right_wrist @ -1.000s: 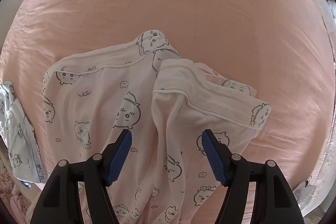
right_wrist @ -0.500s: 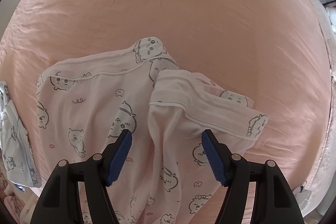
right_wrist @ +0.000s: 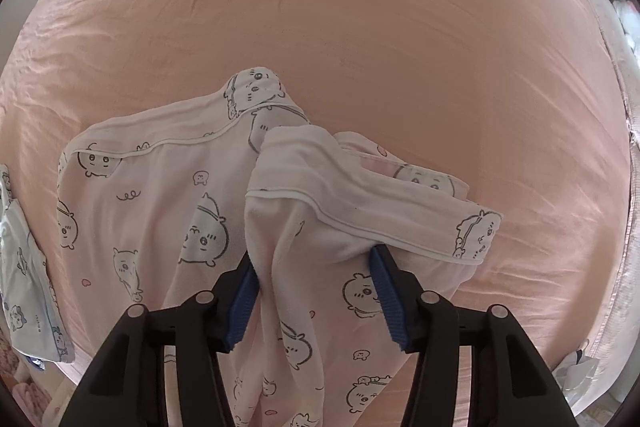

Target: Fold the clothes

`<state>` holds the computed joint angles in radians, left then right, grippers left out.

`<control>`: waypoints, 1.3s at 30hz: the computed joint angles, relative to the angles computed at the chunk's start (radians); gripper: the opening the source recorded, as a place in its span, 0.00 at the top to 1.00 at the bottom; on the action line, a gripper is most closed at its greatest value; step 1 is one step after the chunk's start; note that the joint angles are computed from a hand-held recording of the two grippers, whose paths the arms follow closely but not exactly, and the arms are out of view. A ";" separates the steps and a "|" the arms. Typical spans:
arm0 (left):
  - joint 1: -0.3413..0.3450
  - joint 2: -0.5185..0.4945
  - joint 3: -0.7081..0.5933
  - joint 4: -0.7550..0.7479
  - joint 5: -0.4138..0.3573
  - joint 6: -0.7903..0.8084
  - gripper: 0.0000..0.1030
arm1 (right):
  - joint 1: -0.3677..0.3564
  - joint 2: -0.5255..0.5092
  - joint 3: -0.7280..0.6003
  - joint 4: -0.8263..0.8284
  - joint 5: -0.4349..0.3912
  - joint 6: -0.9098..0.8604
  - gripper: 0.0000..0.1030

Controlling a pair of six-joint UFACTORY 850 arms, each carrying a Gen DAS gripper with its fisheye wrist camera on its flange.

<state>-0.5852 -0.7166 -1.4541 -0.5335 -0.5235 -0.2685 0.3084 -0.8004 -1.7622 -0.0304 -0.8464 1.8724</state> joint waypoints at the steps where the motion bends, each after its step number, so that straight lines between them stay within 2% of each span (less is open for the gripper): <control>1: 0.002 0.005 0.005 0.010 0.002 -0.013 0.59 | -0.002 -0.006 -0.011 0.006 -0.015 0.000 0.63; 4: 0.009 0.018 0.021 0.023 0.011 -0.020 0.70 | -0.003 -0.011 -0.018 0.009 -0.030 -0.001 0.80; 6: 0.009 0.027 0.029 0.050 0.016 -0.036 0.77 | 0.004 -0.007 -0.012 -0.002 -0.029 0.011 0.84; 7: 0.010 0.032 0.034 0.058 0.021 -0.038 0.80 | 0.010 -0.006 -0.015 -0.001 -0.049 0.006 0.89; 8: 0.010 0.040 0.042 0.052 0.030 -0.025 0.86 | 0.014 -0.008 -0.021 -0.004 -0.060 0.005 0.91; 15: 0.002 0.069 0.069 0.068 0.050 0.010 0.91 | 0.018 -0.022 -0.060 -0.013 -0.111 -0.035 0.93; 21: 0.018 0.160 0.181 -0.073 0.091 0.151 0.91 | 0.020 0.002 -0.047 -0.024 -0.101 -0.042 0.93; 23: 0.032 0.192 0.212 -0.115 0.099 0.201 0.91 | 0.025 -0.001 -0.066 -0.028 -0.130 -0.031 0.93; 25: 0.040 0.221 0.238 -0.129 0.112 0.219 0.91 | 0.043 -0.060 -0.187 -0.036 -0.198 -0.019 0.94; 26: 0.043 0.237 0.252 -0.137 0.121 0.229 0.91 | 0.052 -0.071 -0.217 -0.043 -0.191 -0.023 0.94; 27: 0.047 0.252 0.265 -0.146 0.128 0.237 0.91 | 0.043 -0.060 -0.205 -0.038 -0.218 -0.033 0.94; 29: 0.057 0.287 0.294 -0.170 0.137 0.266 0.91 | 0.030 0.009 -0.102 -0.057 -0.172 -0.044 0.94; 34: 0.097 0.325 0.305 -0.200 0.122 0.320 0.91 | 0.027 0.025 -0.129 -0.082 -0.211 -0.071 0.94; 36: 0.095 0.331 0.310 -0.207 0.132 0.323 0.91 | 0.027 0.052 -0.100 -0.099 -0.219 -0.077 0.94; 38: 0.076 0.304 0.291 -0.213 0.156 0.313 0.91 | 0.021 -0.038 -0.233 -0.104 -0.257 -0.113 0.94; 39: 0.070 0.293 0.283 -0.218 0.166 0.311 0.91 | 0.015 -0.081 -0.325 -0.104 -0.309 -0.129 0.94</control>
